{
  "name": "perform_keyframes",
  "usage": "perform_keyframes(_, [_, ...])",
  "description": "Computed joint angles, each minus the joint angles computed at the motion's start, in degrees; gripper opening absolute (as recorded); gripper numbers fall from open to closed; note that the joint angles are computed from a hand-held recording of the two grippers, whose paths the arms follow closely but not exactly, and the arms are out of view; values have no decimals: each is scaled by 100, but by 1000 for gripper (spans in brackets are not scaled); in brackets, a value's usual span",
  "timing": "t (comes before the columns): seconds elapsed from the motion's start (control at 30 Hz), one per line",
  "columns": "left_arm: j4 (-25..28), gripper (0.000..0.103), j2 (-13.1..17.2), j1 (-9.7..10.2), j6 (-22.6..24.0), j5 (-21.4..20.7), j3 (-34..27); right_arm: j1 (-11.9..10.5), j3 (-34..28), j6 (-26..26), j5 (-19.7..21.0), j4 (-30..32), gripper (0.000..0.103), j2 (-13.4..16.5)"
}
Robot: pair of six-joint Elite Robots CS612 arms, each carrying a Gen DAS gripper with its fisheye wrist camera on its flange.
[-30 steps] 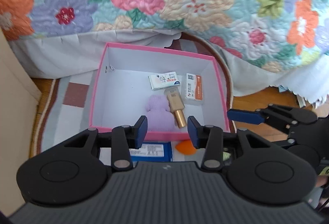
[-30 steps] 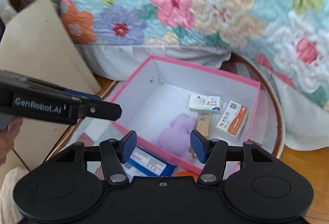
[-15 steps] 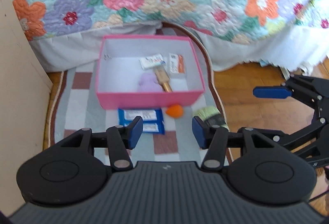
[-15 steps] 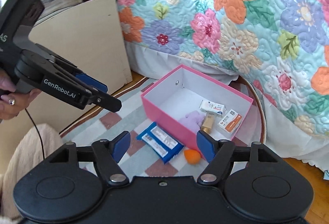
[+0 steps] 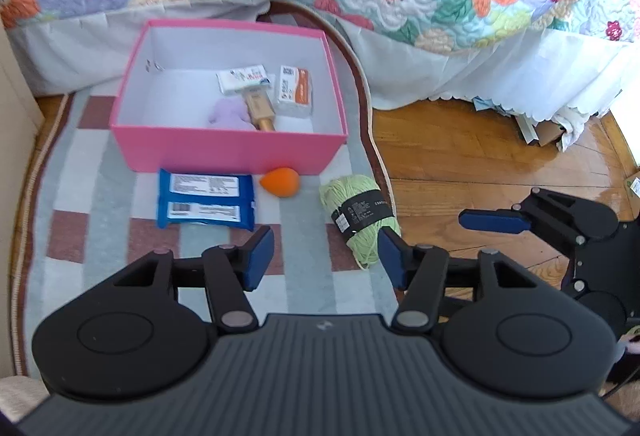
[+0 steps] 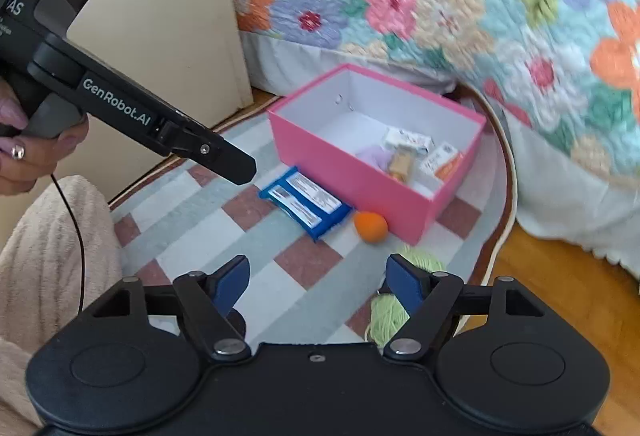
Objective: Organize objects
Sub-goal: 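Lower the left tool onto the green yarn ball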
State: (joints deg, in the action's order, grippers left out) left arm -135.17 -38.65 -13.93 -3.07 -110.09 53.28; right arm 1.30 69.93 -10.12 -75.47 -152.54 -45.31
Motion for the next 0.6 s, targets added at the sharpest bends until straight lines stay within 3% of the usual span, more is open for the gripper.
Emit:
perform_keyframes(0.17, [-305,58,336,-55,-10,-71,-177,-12,93,144,-357,-305,83,184])
perform_keyframes(0.37, [-216,59,749,-47,-237,-358,-558,-48,38,644,-603,-377,83,408])
perform_keyframes(0.6, [-125,59,1232,-81,-678,-961,-1014,-29,-19,711,-1061,-904,83,693])
